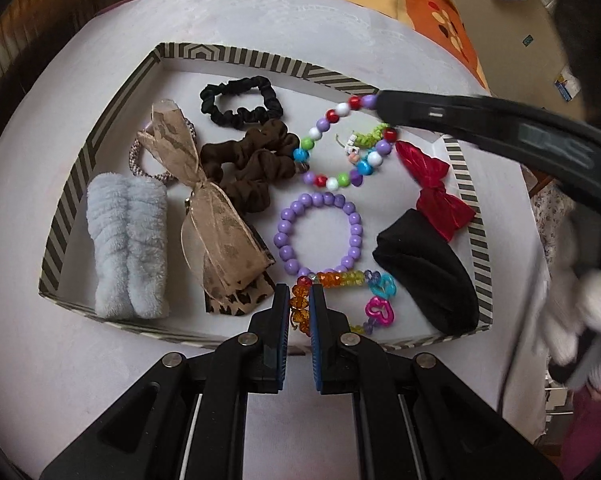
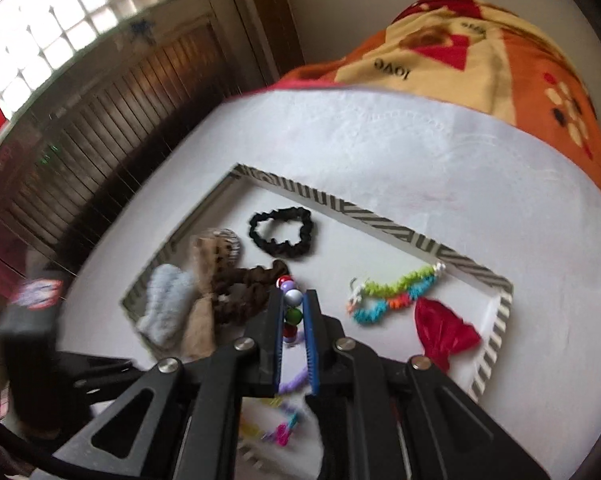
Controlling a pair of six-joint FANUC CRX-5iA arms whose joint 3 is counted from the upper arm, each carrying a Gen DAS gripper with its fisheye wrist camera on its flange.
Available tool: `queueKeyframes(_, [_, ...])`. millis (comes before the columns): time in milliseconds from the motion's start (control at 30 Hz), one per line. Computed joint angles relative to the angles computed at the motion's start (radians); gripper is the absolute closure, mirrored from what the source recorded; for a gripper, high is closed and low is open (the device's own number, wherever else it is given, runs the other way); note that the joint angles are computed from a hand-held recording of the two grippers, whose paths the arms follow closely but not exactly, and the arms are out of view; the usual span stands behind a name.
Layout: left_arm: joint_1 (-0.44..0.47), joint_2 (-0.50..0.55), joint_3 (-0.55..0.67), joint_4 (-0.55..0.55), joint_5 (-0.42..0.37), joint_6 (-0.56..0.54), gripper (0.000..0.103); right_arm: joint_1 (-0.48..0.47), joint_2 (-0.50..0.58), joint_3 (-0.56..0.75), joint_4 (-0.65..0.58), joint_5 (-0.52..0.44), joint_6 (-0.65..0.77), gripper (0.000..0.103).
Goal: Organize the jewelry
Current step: 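Carry both bracelets up over the striped tray, then lower both bracelets into the tray and open both tools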
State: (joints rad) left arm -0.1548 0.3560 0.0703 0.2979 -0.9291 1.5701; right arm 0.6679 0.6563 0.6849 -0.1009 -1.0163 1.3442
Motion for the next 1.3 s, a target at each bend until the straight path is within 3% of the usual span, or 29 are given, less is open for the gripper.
queueKeyframes(333, [-0.024,0.038,0.088,-0.098,-0.035,0.077,0.101,-0.034,0.221,0.256,0.077,-0.108,-0.047,0.093])
queueKeyframes(467, [-0.036,0.059,0.131,-0.143,-0.062,0.115,0.101,-0.042,0.242,0.273,0.064,-0.108,-0.067,0.093])
queueKeyframes(533, [-0.044,0.066,0.149,-0.170,-0.078,0.133,0.101,-0.049,0.226,0.250,0.033,-0.088,-0.055,0.085])
queueKeyframes(600, [-0.055,0.071,0.168,-0.205,-0.097,0.156,0.101,-0.049,0.193,0.203,0.019,-0.064,-0.056,0.060])
queueKeyframes(633, [-0.062,0.073,0.181,-0.228,-0.110,0.171,0.100,-0.051,0.170,0.170,0.012,-0.042,-0.057,0.056])
queueKeyframes(800, [-0.084,0.061,0.198,-0.286,-0.144,0.207,0.094,-0.050,-0.006,-0.071,0.000,0.102,-0.090,0.055])
queueKeyframes(900, [-0.129,0.058,0.255,-0.415,-0.210,0.212,0.094,-0.050,-0.111,-0.209,-0.005,0.169,-0.127,0.053])
queueKeyframes(1067, [-0.151,0.019,0.245,-0.458,-0.230,0.185,0.094,-0.035,-0.258,-0.396,0.039,0.239,-0.218,0.052])
queueKeyframes(1167, [-0.203,0.002,0.265,-0.583,-0.264,0.226,0.094,-0.020,-0.332,-0.493,0.073,0.273,-0.274,0.051])
queueKeyframes(1300, [-0.169,-0.032,0.216,-0.474,-0.245,0.203,0.094,0.016,-0.413,-0.609,0.155,0.304,-0.362,0.051])
